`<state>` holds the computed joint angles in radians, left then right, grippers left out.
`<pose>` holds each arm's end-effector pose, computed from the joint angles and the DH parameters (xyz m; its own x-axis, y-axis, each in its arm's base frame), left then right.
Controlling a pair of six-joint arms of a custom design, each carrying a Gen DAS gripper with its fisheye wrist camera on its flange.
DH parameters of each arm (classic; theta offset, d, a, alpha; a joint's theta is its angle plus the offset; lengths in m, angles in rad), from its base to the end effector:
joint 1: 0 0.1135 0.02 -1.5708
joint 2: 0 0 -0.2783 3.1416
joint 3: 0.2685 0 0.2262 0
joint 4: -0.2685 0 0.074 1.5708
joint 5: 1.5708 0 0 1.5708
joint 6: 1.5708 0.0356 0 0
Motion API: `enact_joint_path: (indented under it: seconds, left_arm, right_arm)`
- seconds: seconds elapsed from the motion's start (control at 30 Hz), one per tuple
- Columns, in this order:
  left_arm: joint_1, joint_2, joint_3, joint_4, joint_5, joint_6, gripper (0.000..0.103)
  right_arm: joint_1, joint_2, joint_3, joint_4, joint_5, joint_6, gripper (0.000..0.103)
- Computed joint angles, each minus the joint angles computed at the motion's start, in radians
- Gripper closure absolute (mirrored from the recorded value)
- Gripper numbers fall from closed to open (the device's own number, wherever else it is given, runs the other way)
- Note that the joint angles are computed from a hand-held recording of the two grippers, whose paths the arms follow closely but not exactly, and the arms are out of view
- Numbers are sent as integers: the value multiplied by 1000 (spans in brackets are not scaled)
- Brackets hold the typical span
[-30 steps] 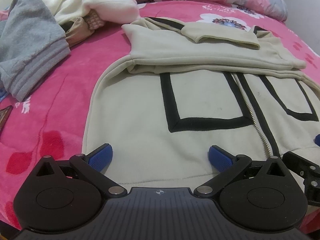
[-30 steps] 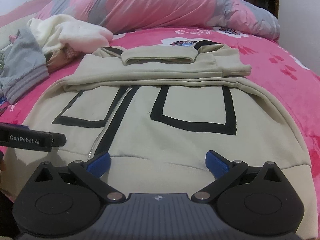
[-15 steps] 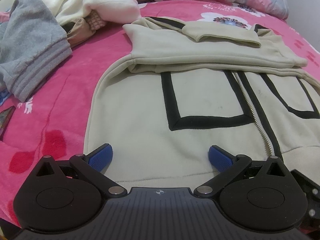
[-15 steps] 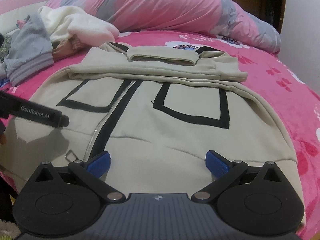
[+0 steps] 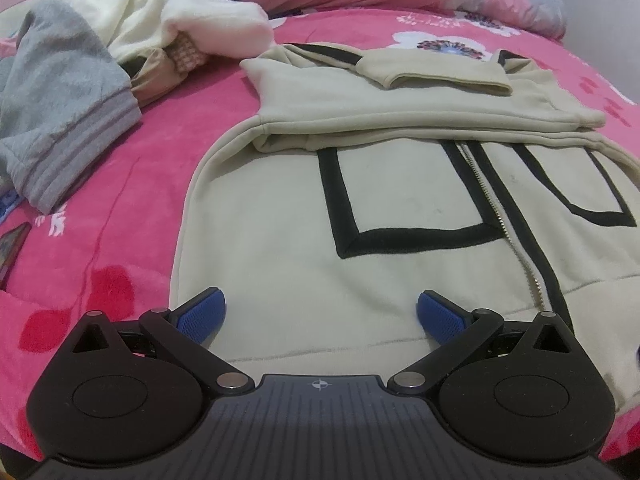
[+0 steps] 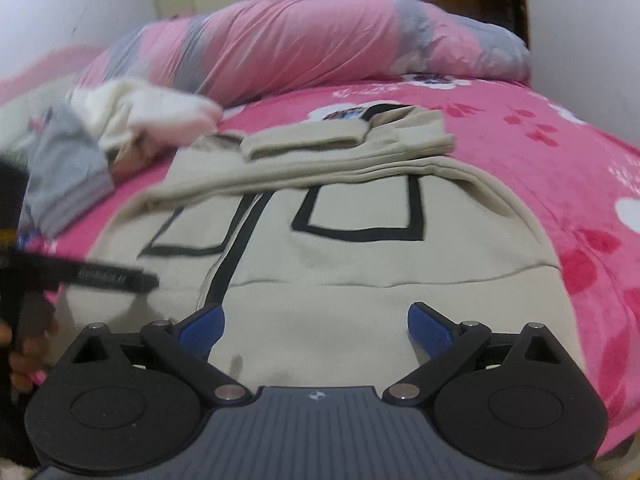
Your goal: Fold clothes
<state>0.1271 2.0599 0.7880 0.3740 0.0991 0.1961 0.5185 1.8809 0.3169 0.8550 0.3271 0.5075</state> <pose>0.3382 0.0397 0.0828 -0.7735 0.0966 -0.6264 0.0874 0.9951 0.0455 0.2212 0.1131 0.0907 -0.6194 0.1765 -0.7650 0.0498 0.9813 0.1861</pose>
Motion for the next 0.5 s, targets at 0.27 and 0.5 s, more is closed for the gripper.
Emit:
enact_joint_path:
  seconds: [0.27,0.5]
  left_arm:
    - [127,-72,-163,139,194,126,0]
    - [274,-103,-175,29,371,165,0]
  right_arm:
    - [-82,-67,-80,65,-35,69,9]
    - [-76,-79,-88,64,-7,112,11]
